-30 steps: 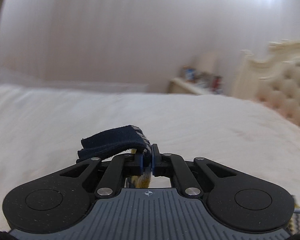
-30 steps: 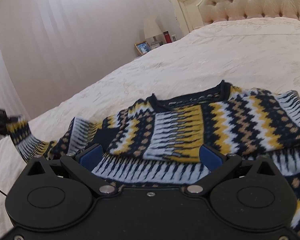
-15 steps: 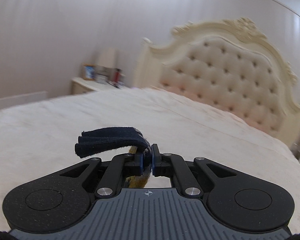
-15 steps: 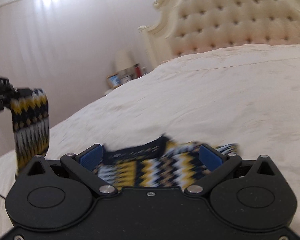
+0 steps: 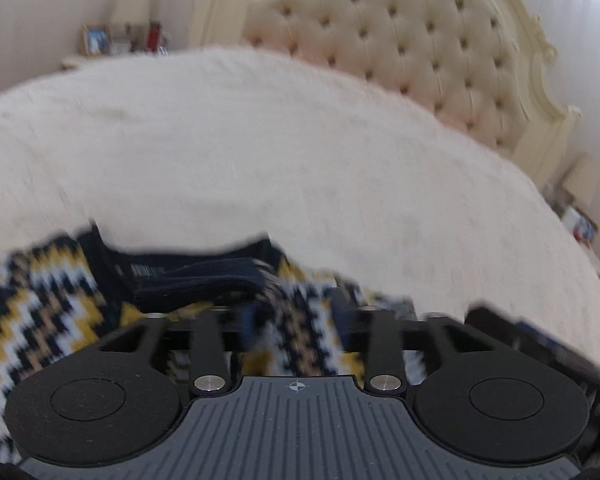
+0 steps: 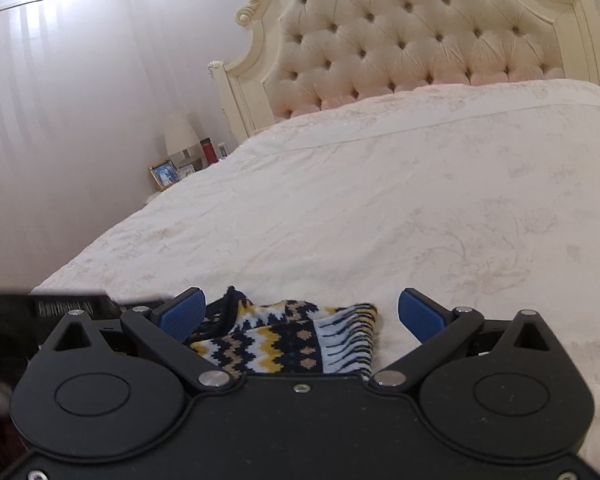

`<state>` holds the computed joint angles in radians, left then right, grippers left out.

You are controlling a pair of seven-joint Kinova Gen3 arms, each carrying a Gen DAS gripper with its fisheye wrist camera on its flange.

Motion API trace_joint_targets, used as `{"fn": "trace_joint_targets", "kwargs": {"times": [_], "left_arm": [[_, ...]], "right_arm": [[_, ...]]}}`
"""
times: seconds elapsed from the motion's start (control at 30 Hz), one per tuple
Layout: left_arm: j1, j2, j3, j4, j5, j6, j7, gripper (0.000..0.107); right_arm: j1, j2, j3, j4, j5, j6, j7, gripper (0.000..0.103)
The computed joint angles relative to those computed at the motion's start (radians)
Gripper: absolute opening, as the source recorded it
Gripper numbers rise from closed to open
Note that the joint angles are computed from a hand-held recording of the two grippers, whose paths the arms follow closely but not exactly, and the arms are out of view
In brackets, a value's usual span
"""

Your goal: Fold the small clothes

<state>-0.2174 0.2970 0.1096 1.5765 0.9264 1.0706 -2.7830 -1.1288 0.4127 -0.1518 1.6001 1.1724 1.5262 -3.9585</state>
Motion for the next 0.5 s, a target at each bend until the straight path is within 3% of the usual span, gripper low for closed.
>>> {"fn": "trace_joint_targets", "kwargs": {"times": [0.03,0.1,0.23,0.5], "left_arm": [[-0.002,0.015,-0.001,-0.015,-0.023,0.03,0.0,0.053],[-0.007,0.057,-0.001,-0.063,-0.083,0.11,0.011,0.071],[0.002,0.114,0.0,-0.116,-0.187,0.188,0.062,0.073],[-0.088,0.097,0.003,-0.088,-0.178,0.249,-0.066,0.076]], "right_arm": [[0.003,-0.001,0.0,0.0,-0.003,-0.002,0.001,0.102],[0.002,-0.003,-0.001,0.001,-0.012,0.003,-0.007,0.102],[0.001,-0.01,-0.002,0.01,-0.022,0.015,-0.028,0.102],[0.009,-0.013,-0.012,0.013,-0.036,0.013,-0.02,0.102]]}}
